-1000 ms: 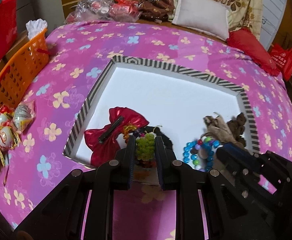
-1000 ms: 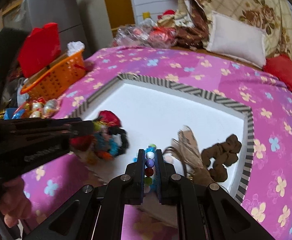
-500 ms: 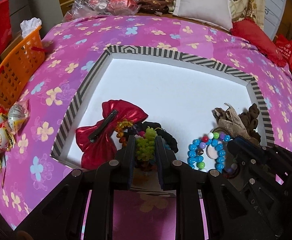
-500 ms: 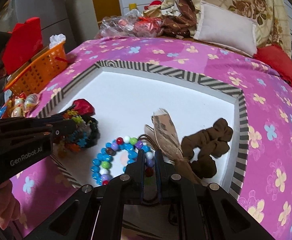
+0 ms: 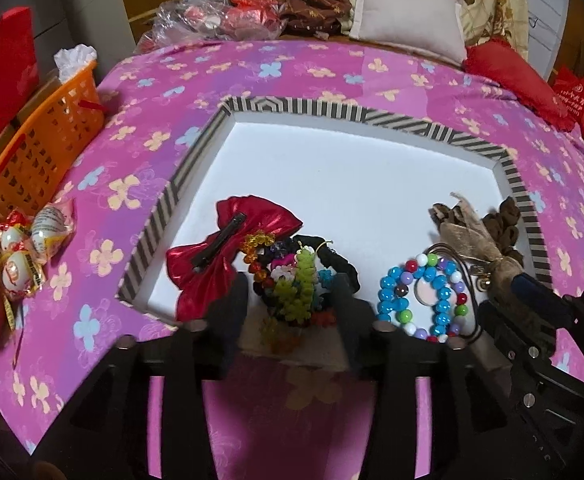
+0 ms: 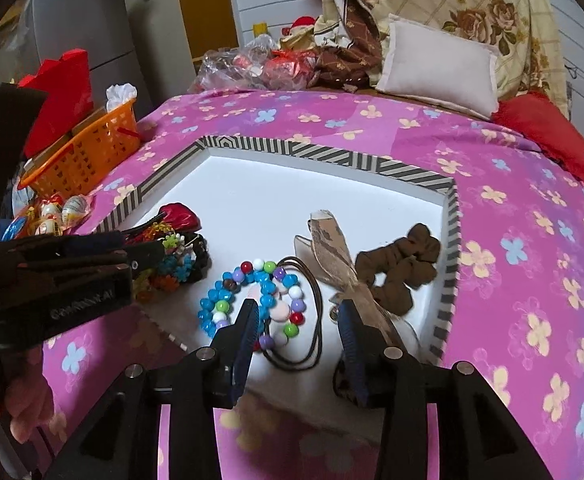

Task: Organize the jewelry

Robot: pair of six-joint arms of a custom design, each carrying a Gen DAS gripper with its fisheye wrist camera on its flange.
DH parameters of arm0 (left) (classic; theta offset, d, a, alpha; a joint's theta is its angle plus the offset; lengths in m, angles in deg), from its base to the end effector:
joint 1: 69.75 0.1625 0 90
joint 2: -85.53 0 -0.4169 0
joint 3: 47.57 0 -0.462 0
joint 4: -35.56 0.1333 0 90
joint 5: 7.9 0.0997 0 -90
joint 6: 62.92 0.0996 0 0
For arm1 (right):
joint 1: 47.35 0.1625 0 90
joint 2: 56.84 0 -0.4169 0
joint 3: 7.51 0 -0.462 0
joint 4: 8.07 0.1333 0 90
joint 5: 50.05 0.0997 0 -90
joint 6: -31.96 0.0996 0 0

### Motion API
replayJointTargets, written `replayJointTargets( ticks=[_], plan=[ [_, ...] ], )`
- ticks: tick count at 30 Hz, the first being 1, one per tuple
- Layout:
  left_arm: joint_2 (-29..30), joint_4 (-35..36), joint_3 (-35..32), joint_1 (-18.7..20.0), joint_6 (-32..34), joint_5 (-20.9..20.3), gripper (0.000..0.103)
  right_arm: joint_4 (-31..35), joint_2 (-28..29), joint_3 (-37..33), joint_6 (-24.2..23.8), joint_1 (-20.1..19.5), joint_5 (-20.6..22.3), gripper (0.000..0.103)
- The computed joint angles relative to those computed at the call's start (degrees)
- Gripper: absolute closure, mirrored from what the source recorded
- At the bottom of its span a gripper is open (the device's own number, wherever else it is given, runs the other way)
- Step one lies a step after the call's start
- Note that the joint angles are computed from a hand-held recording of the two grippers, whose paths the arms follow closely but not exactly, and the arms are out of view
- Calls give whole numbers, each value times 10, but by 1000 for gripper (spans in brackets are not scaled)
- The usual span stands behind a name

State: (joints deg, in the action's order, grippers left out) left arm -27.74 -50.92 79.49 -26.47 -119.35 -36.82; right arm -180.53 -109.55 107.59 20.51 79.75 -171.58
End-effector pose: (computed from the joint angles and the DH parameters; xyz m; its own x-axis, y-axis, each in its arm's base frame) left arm -0.1145 -0.4106 0.3597 -0.6576 -0.2519 -0.7100 0.2661 0.8040 -0.5317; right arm 0.4203 -0.4212 0.0393 -0.6599 -0.5124 0.5495 -0.7117 0.6606 -0.2388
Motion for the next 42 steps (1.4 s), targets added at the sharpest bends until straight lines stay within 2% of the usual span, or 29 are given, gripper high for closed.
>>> replayJointTargets(
  ticks=[3, 9, 10, 13, 16, 22, 25, 29, 36, 42],
  plan=[
    [-18, 40, 4, -23, -33, 11, 43, -10, -16, 16, 11, 5, 1, 62],
    [-49, 151, 6, -74, -128, 26, 41, -24, -36, 35, 30, 28, -10, 60],
    [-54, 176, 6, -85, -151, 29, 41, -27, -38, 37, 34, 32, -13, 57],
    [-68, 259, 4, -120, -225, 37, 41, -37, -41, 42, 49, 44, -26, 36],
    [-78, 335, -1, -152, -295, 33, 41, -46, -44, 48, 55, 54, -30, 34],
    [-95, 444, -13, -203, -400, 17, 41, -46, -51, 55, 69, 74, -43, 34],
    [-103, 475, -18, -219, -436, 9, 39, -48, -55, 58, 78, 81, -54, 27],
    [-108, 517, -22, -243, -484, -2, 39, -45, -61, 64, 86, 87, -60, 27],
    [-104, 554, -27, -267, -525, -14, 39, -44, -66, 66, 92, 99, -67, 26],
    [-103, 560, -26, -278, -534, -19, 39, -38, -68, 66, 97, 103, -71, 25]
  ],
)
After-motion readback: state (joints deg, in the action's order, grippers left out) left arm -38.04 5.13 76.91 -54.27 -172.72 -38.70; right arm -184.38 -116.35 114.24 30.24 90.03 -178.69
